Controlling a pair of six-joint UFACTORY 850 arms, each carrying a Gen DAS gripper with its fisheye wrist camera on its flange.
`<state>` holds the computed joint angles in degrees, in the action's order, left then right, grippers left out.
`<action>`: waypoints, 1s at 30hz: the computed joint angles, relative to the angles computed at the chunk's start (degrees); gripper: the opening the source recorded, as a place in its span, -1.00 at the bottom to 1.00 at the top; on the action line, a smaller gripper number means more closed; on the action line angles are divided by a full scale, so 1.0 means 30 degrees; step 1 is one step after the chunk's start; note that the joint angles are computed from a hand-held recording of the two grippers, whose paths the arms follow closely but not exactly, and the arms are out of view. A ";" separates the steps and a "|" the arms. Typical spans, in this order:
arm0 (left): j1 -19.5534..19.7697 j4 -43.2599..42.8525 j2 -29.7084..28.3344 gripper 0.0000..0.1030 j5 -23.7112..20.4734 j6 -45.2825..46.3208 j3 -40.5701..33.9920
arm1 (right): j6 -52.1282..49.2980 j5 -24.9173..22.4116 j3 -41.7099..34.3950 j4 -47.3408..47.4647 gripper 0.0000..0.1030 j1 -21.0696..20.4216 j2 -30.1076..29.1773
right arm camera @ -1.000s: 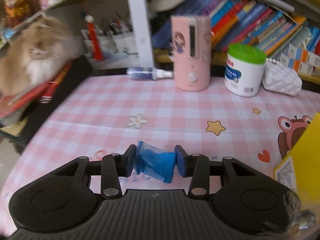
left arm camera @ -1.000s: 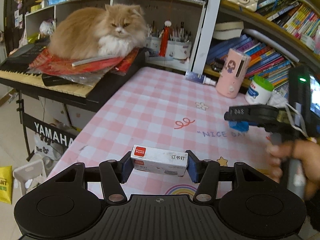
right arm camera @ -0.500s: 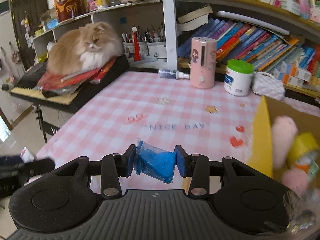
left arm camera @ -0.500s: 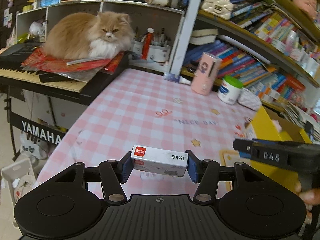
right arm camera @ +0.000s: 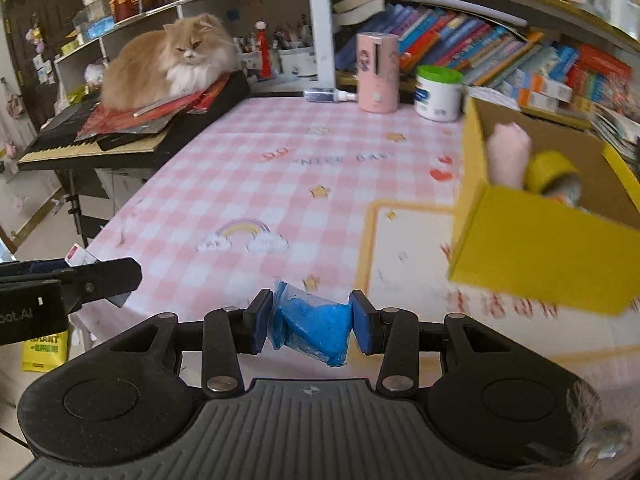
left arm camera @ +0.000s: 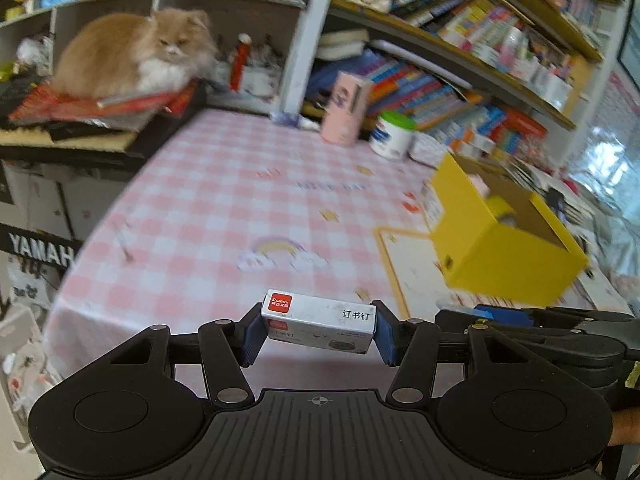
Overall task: Organize objects
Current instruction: 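Lift and carry the staple box and blue packet toward the yellow box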
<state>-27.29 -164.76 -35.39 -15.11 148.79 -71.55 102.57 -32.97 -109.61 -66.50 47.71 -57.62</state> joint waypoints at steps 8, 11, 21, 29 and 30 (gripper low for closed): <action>-0.0588 0.7142 0.0074 0.03 -0.0629 -0.5425 0.0315 | 0.3977 -0.1935 0.3763 0.0120 -0.25 0.1017 0.2025; -0.0865 0.8369 0.0063 0.03 -0.0871 -0.6083 0.0218 | 0.5295 -0.2549 0.4936 0.0216 -0.25 0.1227 0.2725; -0.1921 1.2660 -0.0969 0.03 -0.1225 -0.9569 -0.1432 | 0.7573 -0.3891 0.7819 0.0446 -0.25 0.1579 0.4487; -0.2931 1.4725 -0.2113 0.03 -0.0749 -1.0811 -0.3542 | 0.9390 -0.4041 1.0351 0.0207 -0.25 0.1064 0.6113; -0.3017 1.4692 -0.2277 0.03 -0.0580 -1.0870 -0.3838 | 0.9490 -0.3962 1.0532 0.0077 -0.25 0.0930 0.6243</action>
<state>-36.34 -120.69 -42.22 -16.85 116.18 -83.07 131.04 -44.86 -78.01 -66.27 50.50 -38.89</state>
